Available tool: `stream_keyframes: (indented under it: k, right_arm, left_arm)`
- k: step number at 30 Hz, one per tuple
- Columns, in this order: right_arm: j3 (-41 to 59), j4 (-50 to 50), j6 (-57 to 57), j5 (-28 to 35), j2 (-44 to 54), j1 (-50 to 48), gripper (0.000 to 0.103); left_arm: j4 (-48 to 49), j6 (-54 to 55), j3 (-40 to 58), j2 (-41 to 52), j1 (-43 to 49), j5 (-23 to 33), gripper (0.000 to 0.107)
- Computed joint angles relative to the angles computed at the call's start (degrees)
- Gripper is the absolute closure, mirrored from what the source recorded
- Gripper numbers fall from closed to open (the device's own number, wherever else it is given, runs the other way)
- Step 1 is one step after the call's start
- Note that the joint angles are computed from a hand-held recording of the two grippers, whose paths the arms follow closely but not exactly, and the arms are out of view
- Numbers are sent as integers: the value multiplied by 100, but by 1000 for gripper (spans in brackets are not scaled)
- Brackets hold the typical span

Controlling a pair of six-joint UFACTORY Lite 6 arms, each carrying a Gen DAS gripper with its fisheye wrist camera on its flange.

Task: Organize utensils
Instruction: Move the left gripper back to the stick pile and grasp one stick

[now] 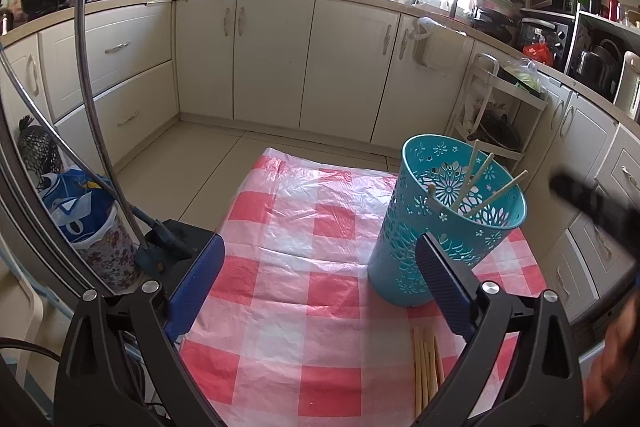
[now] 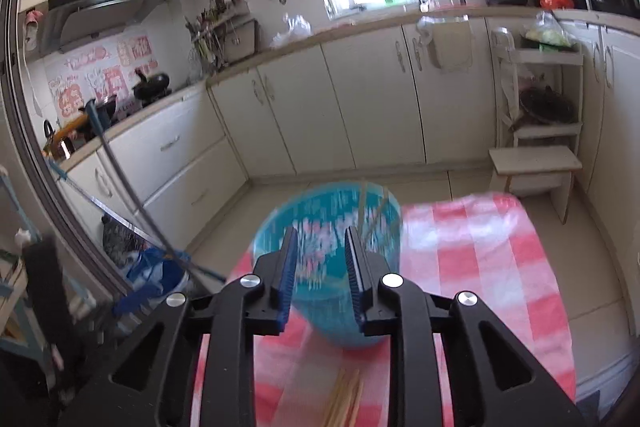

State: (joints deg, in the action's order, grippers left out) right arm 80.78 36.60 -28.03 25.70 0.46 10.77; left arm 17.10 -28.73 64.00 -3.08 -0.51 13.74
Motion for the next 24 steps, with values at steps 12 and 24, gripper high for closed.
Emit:
stream_keyframes:
  k: [12, 24]
  right_arm:
    - [-2527, -1421, 663, -129, -510, 302, 82]
    - [-2712, -3331, 2396, -600, -92, 717, 94]
  left_arm:
    - [866, -618, -134, 261, -438, 192, 13]
    - [343, 28, -278, 663, -663, 270, 13]
